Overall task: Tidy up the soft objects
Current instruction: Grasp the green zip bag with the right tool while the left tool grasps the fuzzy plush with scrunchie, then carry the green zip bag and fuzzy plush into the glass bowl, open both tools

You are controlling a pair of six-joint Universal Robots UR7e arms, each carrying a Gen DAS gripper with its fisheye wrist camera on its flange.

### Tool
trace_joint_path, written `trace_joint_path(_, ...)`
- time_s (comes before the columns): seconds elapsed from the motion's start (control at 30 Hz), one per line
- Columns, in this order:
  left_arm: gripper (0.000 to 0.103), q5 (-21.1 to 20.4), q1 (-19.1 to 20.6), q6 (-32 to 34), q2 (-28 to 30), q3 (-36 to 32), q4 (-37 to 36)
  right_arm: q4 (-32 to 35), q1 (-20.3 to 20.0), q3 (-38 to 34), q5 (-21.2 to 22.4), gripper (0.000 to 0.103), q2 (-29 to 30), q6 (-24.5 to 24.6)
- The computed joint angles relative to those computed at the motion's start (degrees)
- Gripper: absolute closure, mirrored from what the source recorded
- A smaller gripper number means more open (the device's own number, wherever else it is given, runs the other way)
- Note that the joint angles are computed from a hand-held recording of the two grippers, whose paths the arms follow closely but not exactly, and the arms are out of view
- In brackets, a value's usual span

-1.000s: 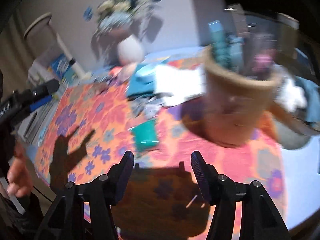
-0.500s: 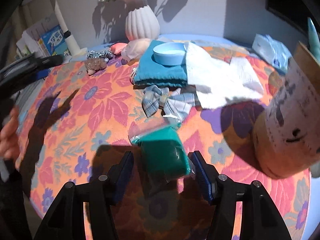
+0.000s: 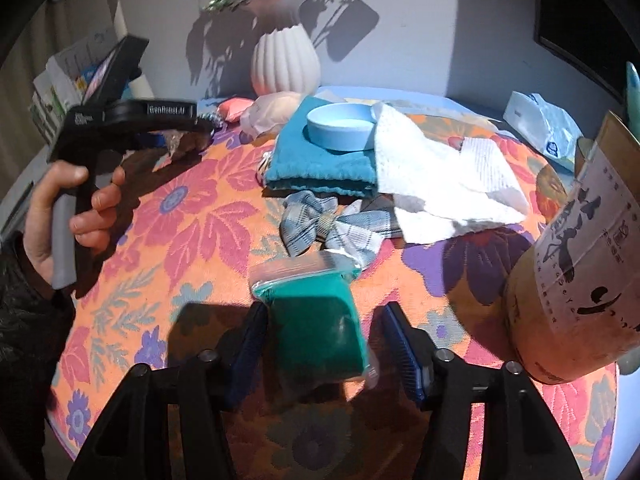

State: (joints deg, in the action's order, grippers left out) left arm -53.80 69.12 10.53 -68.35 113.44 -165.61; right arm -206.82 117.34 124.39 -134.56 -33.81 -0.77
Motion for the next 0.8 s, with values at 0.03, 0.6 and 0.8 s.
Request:
trace_joint_path(0.03,0.053,0.1,0.0,0.0,0.1,0.1,0.2,-0.4,-0.2,0.1,0.2,0.056,-0.1,0.1)
trace_joint_path(0.6,0.055,-0.2,-7.3,-2.7,-11.6,13.6,-0.6,-4.8,0.2,4.3,3.6,0.064,-1.4,2.1)
trace_joint_path(0.8,0.055,-1.4,-12.2,-5.3,-16.8,20.0,1.5,-5.8,0.3,7.9,4.5,0.064,-2.8,5.8)
